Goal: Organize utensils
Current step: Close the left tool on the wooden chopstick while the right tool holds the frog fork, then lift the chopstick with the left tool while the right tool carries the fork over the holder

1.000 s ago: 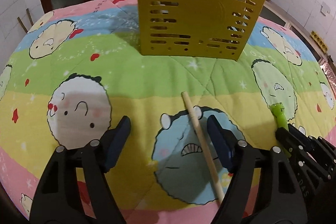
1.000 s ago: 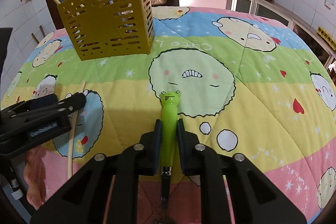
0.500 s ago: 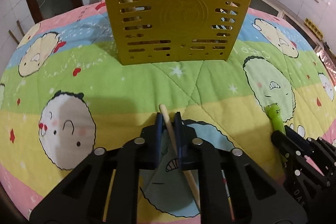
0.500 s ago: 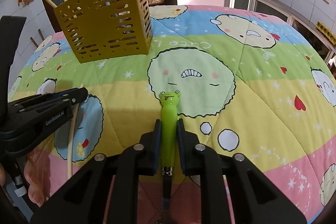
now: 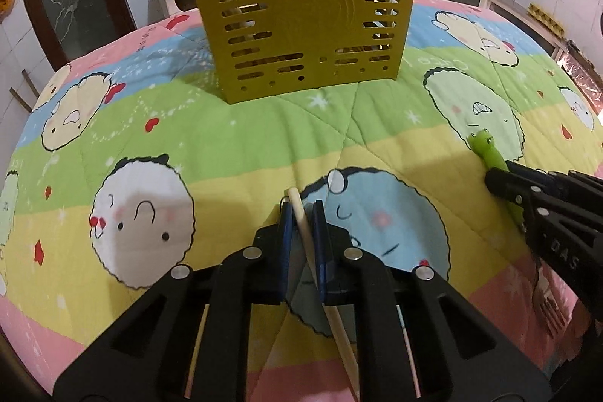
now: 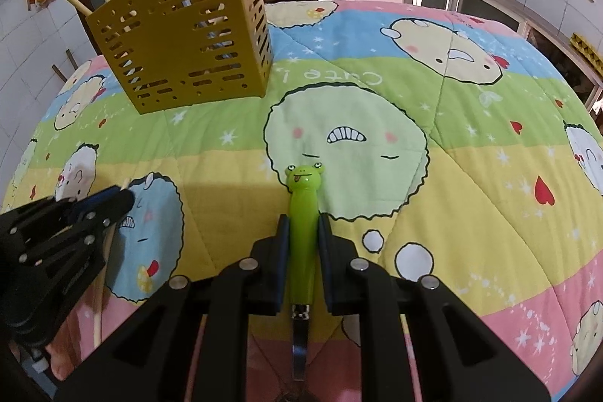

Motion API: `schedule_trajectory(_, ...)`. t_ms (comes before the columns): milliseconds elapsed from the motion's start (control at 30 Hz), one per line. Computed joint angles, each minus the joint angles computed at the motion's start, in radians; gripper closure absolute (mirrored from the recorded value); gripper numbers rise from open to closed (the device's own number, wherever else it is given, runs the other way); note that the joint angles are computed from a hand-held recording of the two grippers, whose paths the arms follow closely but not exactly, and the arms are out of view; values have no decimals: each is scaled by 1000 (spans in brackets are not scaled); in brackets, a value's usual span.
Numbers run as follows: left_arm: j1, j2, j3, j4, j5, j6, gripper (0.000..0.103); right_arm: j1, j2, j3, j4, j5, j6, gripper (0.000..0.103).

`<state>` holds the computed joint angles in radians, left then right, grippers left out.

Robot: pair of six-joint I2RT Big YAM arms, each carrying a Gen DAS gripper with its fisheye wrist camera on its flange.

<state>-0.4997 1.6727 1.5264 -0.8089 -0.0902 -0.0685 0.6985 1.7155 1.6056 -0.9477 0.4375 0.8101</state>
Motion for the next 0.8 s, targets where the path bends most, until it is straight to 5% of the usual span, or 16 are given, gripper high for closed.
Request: schedule_trajectory(800, 8, -132, -91, 122, 21, -67, 99, 70, -61, -32, 94, 174, -6, 88)
